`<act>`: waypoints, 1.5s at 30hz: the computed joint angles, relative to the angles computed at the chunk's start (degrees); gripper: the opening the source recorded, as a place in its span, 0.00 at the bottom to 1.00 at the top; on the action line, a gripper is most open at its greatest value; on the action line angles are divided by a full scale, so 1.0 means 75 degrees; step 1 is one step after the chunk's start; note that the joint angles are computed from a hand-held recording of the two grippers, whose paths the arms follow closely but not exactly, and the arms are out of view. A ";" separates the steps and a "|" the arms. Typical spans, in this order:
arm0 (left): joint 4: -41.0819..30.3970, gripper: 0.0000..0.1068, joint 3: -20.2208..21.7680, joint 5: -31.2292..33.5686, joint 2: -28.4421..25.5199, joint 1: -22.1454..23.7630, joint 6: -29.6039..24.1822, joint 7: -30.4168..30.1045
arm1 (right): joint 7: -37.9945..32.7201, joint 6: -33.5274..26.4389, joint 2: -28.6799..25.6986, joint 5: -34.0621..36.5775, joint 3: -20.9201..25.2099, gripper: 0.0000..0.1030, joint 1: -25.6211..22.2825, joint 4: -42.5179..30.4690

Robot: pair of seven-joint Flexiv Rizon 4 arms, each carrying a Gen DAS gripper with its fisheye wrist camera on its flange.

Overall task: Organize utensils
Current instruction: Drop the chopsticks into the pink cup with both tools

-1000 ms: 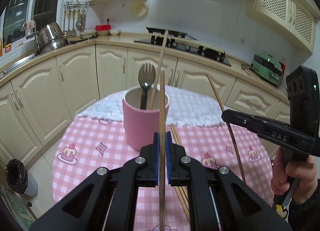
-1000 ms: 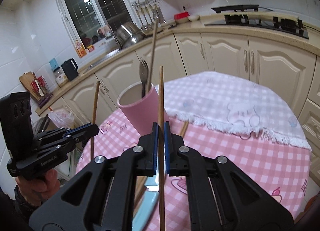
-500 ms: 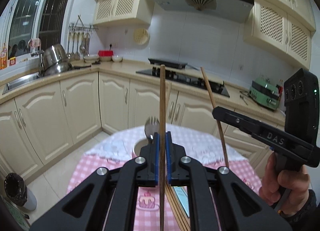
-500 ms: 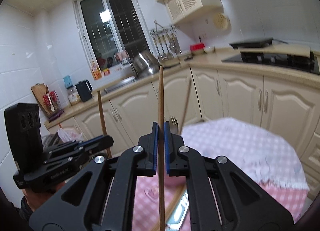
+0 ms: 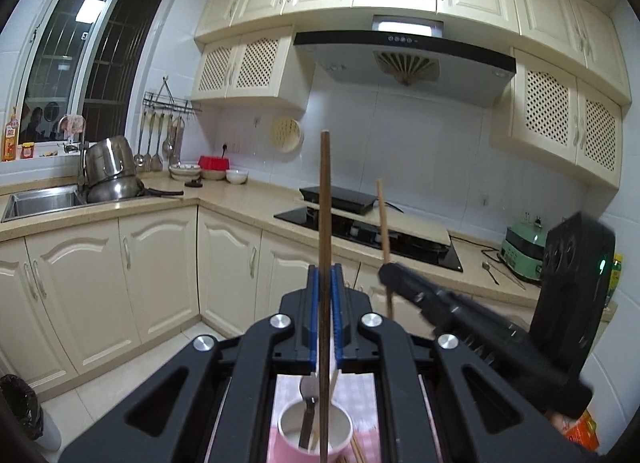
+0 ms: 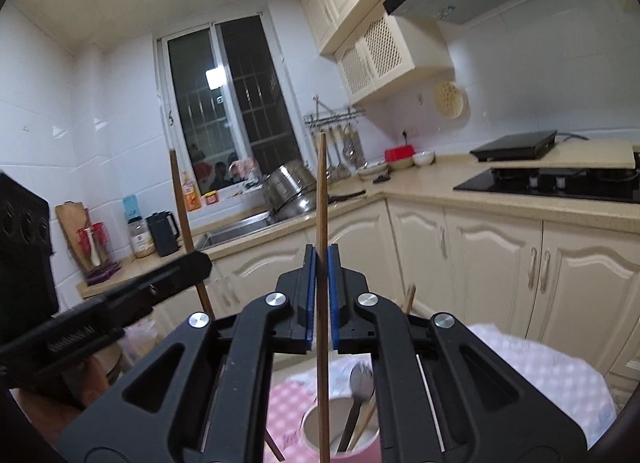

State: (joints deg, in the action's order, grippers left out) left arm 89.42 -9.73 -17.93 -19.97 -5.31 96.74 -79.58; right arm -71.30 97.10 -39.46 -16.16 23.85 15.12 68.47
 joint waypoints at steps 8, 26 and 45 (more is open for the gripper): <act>-0.0783 0.05 0.0434 0.0035 -0.0721 -0.0269 -0.0285 -0.0272 | 0.0130 -0.0198 -0.0655 0.0029 -0.0362 0.06 0.0391 -0.0778; 0.0024 0.84 0.2100 0.0573 -0.0465 -0.1404 0.0080 -0.1432 | 0.0478 0.0114 0.0831 0.0553 -0.2037 0.80 0.0959 0.1483; 0.0772 0.90 0.4308 0.2663 0.0412 -0.3100 -0.0726 -0.3669 | 0.1316 -0.0759 0.2192 0.0116 -0.2188 0.94 0.0639 0.3116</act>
State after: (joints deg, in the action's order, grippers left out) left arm 95.21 22.58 2.04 -16.88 -28.56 91.30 -107.10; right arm -61.43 91.41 -23.02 -15.29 7.44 19.91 91.84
